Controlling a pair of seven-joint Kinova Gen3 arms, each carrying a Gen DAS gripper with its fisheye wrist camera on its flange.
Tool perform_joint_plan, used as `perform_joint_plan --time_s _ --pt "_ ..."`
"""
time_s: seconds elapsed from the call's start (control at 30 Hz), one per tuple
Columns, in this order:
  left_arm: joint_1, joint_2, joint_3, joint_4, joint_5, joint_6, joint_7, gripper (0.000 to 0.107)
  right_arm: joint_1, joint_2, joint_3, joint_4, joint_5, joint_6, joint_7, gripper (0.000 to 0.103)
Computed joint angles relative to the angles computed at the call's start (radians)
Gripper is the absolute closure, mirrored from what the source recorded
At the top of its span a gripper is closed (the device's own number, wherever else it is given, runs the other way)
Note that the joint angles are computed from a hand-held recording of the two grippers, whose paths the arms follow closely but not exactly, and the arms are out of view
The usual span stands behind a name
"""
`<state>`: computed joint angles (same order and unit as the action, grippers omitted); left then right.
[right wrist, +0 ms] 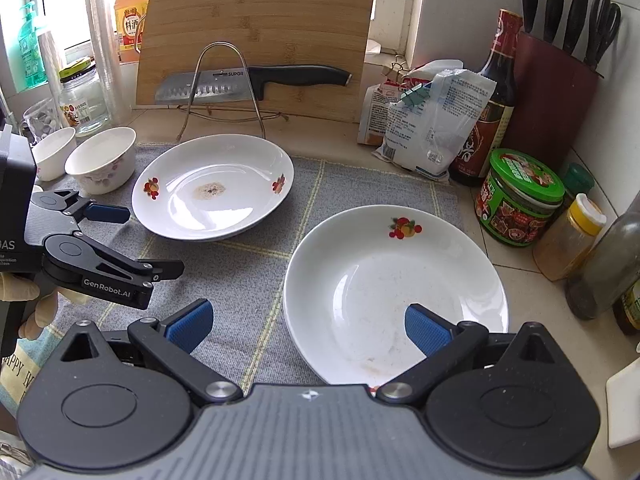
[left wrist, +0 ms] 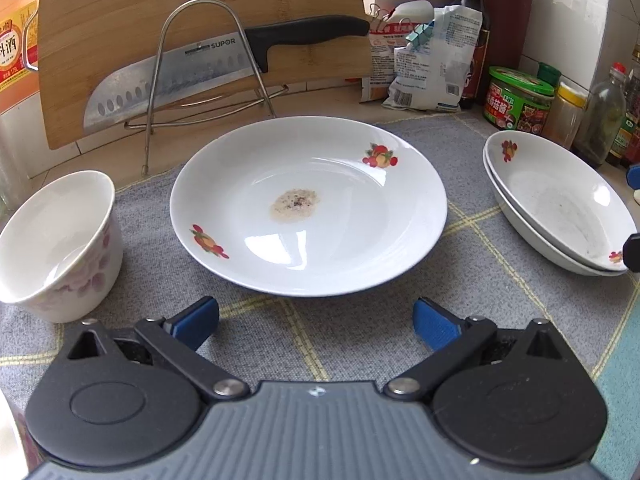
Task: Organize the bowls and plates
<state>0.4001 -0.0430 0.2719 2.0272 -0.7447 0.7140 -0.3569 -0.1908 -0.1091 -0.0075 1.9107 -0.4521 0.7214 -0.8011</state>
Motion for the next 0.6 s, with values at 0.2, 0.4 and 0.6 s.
perform_joint_plan --time_s 0.2,0.4,0.6 --pt "0.005 0.032 -0.008 -0.002 -0.06 -0.02 0.036 0.005 -0.009 0.063 -0.012 -0.093 -0.005 0.051 0.048 0.0" --pt "0.031 0.057 -0.023 -0.022 -0.088 0.009 0.089 0.005 0.014 0.192 -0.058 -0.223 -0.063 0.13 0.177 0.0" --pt "0.046 0.058 -0.035 -0.017 -0.119 0.012 0.126 0.005 0.017 0.341 -0.124 -0.399 -0.042 0.231 0.198 0.0"
